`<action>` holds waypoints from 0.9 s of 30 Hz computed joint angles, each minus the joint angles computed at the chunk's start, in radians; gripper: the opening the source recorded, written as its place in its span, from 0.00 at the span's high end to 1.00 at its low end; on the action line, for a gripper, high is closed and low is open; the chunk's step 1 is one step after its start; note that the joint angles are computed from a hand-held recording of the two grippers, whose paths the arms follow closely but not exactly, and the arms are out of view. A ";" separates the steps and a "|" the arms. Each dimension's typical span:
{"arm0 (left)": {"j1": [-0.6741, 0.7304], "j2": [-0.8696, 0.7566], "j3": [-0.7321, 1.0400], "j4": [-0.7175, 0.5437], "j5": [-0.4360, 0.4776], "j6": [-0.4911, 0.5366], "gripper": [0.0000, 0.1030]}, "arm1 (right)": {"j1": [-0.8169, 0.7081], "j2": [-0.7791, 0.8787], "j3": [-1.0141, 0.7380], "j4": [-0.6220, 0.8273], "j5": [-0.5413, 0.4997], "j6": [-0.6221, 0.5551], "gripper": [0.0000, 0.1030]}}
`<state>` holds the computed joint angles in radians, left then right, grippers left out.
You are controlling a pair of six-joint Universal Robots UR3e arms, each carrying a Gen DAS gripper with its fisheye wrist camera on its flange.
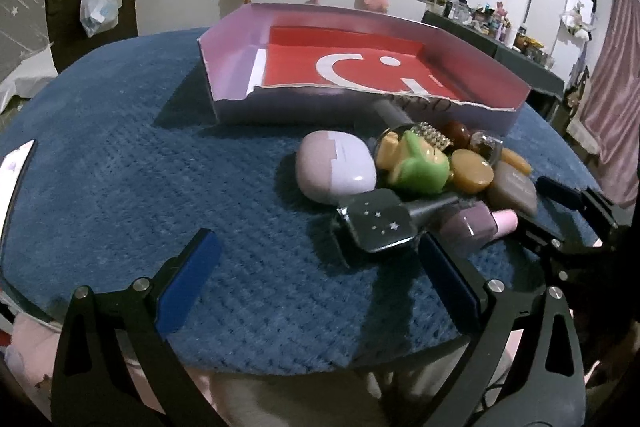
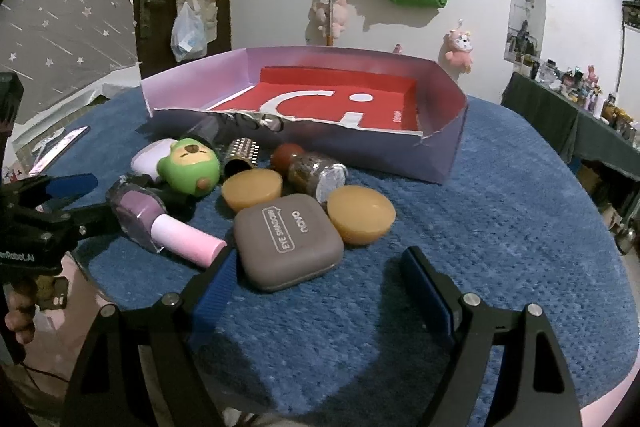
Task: Organize rigid objects
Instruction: 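Move left gripper to black star nail polish while right gripper approaches grey eye shadow case, then close left gripper on black nail polish while right gripper closes on eye shadow case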
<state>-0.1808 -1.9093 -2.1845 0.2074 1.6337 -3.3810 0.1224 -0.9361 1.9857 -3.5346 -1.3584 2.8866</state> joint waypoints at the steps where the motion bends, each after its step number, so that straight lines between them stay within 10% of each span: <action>1: 0.004 0.003 0.000 -0.001 -0.005 -0.007 0.02 | -0.005 -0.002 0.002 0.003 0.002 0.005 0.18; 11: -0.030 -0.043 0.069 -0.010 0.002 0.008 0.14 | -0.028 -0.015 0.016 0.021 0.071 -0.022 0.40; 23: -0.004 -0.073 0.083 0.020 -0.076 0.130 0.14 | -0.067 0.039 -0.121 0.124 0.153 0.001 0.42; 27: -0.043 -0.092 0.101 0.026 -0.046 0.169 0.30 | -0.043 0.046 -0.116 0.099 0.107 -0.012 0.46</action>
<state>-0.2239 -2.0017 -2.0834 0.2333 1.5874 -3.2119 0.0795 -0.8902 1.8698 -3.4355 -1.2517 2.8750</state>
